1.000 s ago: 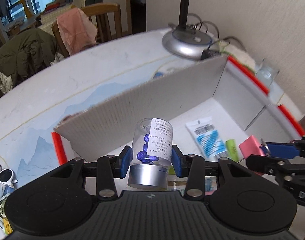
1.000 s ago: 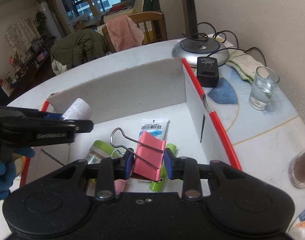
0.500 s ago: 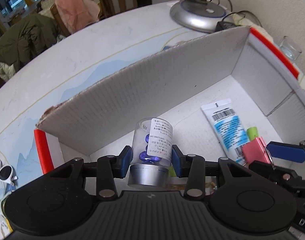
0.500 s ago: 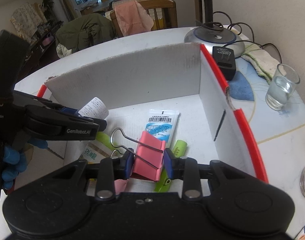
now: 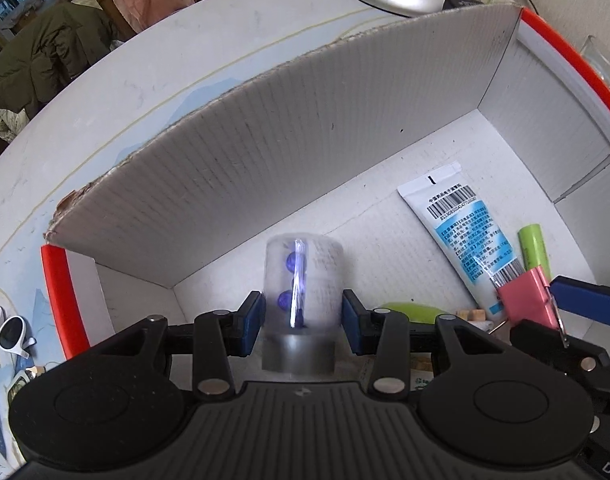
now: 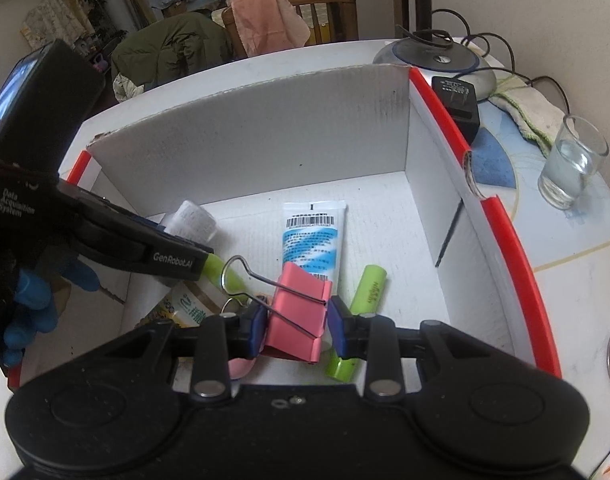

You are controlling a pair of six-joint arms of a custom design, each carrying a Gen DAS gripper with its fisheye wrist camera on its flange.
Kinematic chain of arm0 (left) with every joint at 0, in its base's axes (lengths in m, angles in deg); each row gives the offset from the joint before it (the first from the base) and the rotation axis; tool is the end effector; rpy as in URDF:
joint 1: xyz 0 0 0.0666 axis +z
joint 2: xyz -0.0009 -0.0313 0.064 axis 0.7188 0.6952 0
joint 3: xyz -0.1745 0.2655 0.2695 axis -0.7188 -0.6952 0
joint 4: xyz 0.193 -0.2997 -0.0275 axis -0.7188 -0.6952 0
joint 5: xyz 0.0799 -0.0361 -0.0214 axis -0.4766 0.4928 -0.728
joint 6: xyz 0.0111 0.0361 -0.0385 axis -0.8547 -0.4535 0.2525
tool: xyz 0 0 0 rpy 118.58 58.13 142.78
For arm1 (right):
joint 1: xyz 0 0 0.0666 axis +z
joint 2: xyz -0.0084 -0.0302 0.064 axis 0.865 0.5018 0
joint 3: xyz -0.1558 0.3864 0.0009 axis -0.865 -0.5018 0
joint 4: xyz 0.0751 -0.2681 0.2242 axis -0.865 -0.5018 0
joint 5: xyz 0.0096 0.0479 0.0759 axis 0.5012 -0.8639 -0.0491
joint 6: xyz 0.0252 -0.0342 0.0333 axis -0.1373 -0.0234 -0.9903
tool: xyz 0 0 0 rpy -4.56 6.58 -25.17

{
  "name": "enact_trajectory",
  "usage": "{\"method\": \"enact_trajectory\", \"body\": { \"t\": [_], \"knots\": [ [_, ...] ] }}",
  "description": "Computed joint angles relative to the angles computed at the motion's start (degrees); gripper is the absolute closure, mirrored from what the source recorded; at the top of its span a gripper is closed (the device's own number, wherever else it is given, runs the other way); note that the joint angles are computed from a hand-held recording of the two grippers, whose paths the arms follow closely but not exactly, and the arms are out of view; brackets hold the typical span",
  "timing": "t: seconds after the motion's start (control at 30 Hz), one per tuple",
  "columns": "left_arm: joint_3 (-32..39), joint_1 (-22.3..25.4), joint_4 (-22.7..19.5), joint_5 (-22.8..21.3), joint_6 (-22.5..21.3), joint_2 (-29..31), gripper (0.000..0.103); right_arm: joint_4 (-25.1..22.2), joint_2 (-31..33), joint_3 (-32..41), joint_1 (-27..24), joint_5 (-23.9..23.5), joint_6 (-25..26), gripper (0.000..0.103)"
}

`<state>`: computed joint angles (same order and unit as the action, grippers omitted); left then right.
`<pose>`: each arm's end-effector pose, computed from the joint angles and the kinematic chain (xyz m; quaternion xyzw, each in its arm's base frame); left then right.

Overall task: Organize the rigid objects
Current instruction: 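Lower the jar and clip into the shoebox and open both tools, then withdraw both tools from the shoebox back over the mat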

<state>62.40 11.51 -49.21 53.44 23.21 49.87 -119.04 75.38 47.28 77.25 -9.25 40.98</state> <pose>0.3287 -0.2150 0.4852 -0.0229 0.9875 0.0561 0.1455 0.2987 0.1036 0.5069 -0.2320 0.9277 0.1649 0.2416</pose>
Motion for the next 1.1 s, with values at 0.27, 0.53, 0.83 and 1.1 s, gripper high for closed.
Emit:
{"method": "enact_trajectory", "body": {
  "t": [0.27, 0.53, 0.83, 1.1],
  "knots": [
    [-0.84, -0.71, 1.91, 0.04, 1.78, -2.44, 0.058, -1.12, -0.36, 0.04, -0.38, -0.02, -0.50, 0.068],
    [-1.40, -2.54, 4.19, -0.42, 3.98, -6.25, 0.056, -1.47, -1.95, 0.13, -0.23, 0.40, 0.06, 0.059],
    [-3.00, -6.66, 7.39, -2.75, 7.23, -11.62, 0.049, -2.44, -4.31, 1.07, -0.99, -0.45, 1.09, 0.052],
    [-3.38, -12.47, 6.52, -8.90, 11.08, -17.19, 0.049, -3.52, -7.06, 2.29, 0.04, -1.58, -0.44, 0.044]
  ]
}}
